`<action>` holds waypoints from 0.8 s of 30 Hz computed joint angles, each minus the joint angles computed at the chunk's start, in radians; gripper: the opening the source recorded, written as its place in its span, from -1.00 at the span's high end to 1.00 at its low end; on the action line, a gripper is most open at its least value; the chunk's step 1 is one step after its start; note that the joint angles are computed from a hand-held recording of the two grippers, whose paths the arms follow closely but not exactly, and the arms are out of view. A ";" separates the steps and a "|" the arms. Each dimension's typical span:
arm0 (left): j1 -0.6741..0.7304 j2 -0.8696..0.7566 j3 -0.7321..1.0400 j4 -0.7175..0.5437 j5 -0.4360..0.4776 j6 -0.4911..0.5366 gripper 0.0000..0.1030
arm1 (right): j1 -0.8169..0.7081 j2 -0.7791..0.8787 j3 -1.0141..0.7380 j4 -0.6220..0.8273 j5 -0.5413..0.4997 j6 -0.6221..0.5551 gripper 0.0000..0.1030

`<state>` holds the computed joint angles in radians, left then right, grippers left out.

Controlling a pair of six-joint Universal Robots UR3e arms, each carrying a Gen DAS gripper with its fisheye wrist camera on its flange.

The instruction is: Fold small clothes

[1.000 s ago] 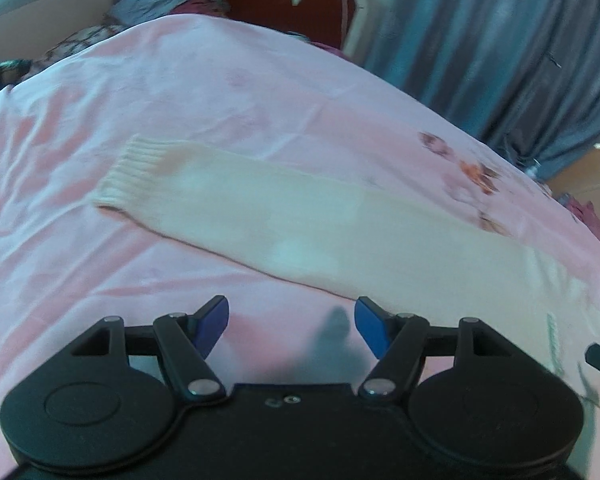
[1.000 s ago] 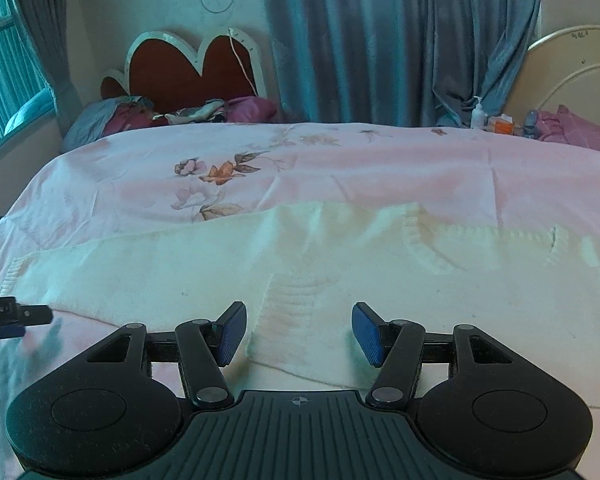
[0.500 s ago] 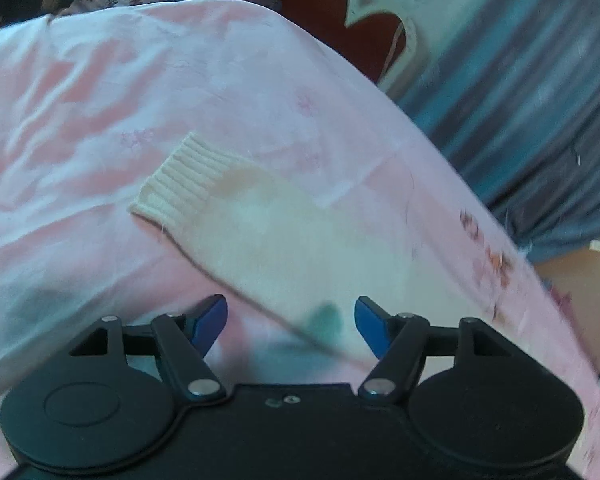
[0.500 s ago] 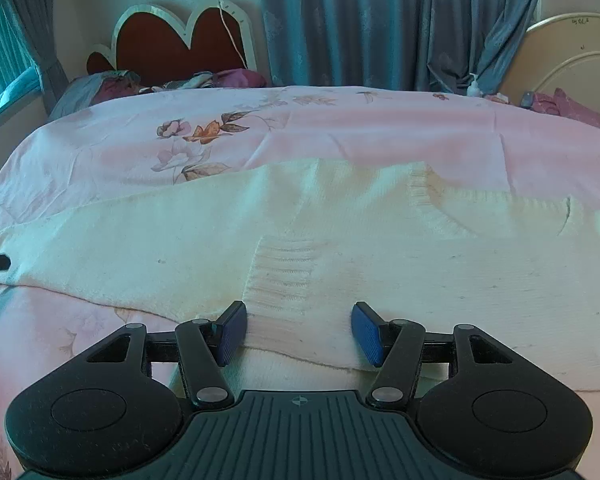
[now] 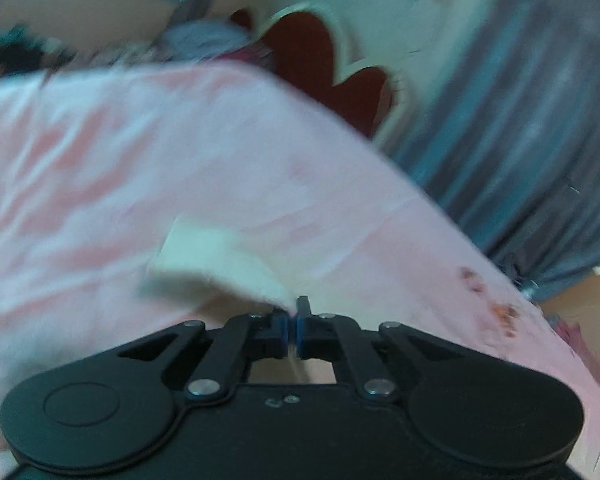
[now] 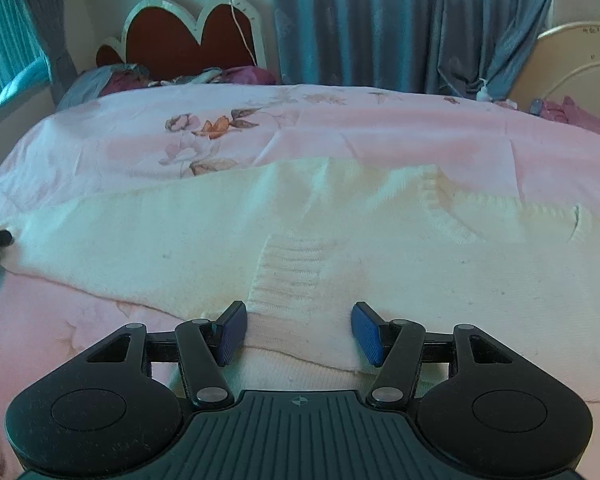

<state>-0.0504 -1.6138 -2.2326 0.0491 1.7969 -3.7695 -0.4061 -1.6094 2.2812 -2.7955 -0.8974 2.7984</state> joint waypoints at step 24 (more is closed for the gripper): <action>-0.628 -0.853 1.376 -0.559 -0.196 0.296 0.53 | -0.793 -0.419 0.078 0.831 0.199 -0.597 -0.13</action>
